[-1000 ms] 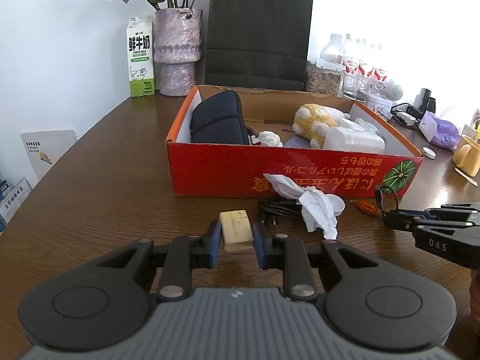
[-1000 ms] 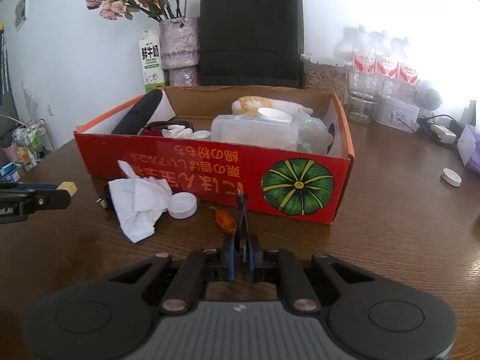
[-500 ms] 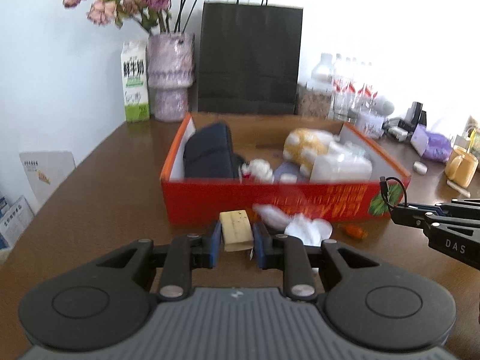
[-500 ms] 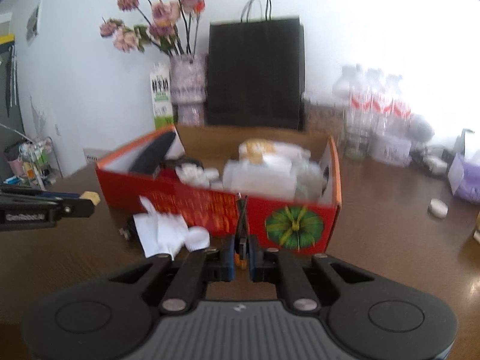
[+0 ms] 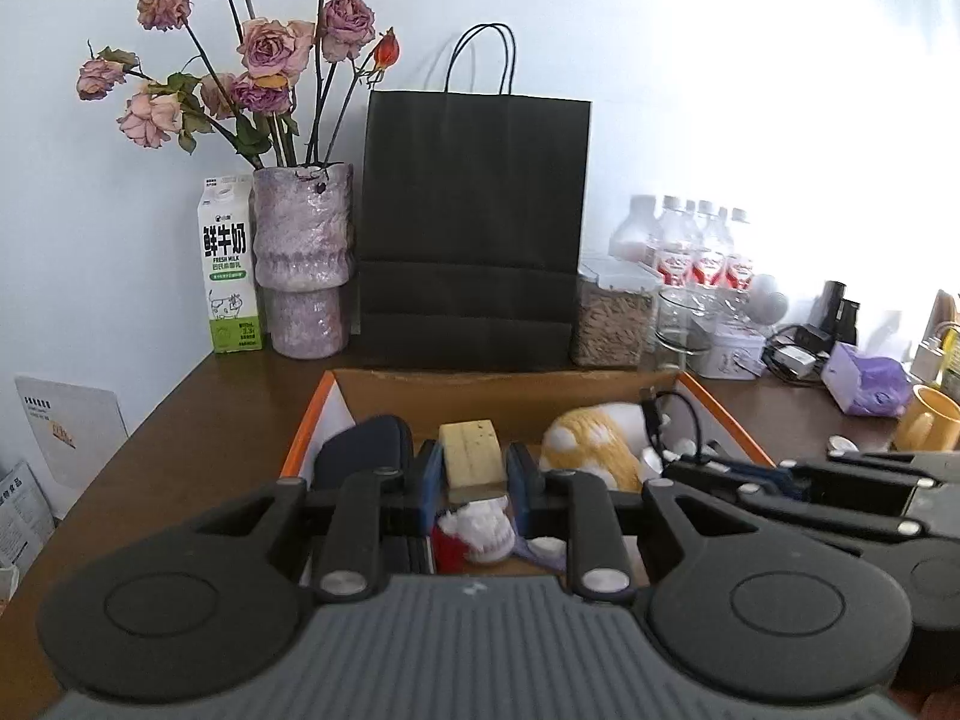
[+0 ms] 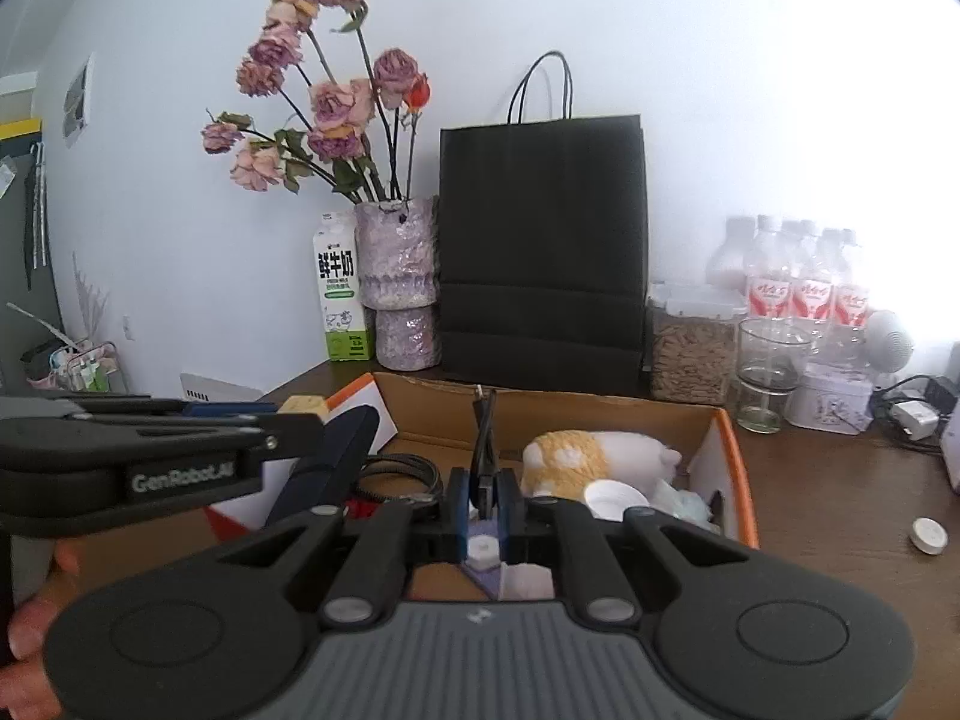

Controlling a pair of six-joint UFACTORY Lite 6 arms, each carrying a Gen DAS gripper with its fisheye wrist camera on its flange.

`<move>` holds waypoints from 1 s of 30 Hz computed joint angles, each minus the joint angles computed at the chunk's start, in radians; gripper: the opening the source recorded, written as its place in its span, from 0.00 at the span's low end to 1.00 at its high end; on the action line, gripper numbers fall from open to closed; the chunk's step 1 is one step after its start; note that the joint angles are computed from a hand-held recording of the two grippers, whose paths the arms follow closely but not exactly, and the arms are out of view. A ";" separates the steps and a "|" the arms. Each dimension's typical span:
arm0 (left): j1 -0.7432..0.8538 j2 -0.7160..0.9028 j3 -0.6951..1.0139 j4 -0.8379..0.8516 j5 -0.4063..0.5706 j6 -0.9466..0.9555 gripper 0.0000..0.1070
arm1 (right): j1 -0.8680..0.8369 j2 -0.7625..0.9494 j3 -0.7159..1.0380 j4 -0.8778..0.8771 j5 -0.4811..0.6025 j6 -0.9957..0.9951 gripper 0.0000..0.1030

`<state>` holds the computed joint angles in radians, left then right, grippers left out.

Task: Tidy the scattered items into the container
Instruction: 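Carry the block and USB stick into the box and open both tools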

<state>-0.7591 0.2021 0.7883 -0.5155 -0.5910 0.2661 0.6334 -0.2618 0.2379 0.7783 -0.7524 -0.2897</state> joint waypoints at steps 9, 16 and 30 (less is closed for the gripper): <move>0.069 0.289 0.252 0.047 -0.015 -0.030 0.22 | -0.162 0.361 0.217 -0.271 -0.041 0.185 0.07; 0.085 0.373 0.314 0.092 -0.009 -0.031 0.22 | -0.203 0.473 0.268 -0.340 -0.058 0.227 0.07; 0.050 0.351 0.299 -0.034 -0.032 0.119 0.28 | -0.180 0.446 0.242 -0.294 -0.061 0.171 0.17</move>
<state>-0.7095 0.5530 1.0877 -0.5500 -0.6226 0.3848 0.4530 0.1847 0.4797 0.4843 -0.8136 -0.1191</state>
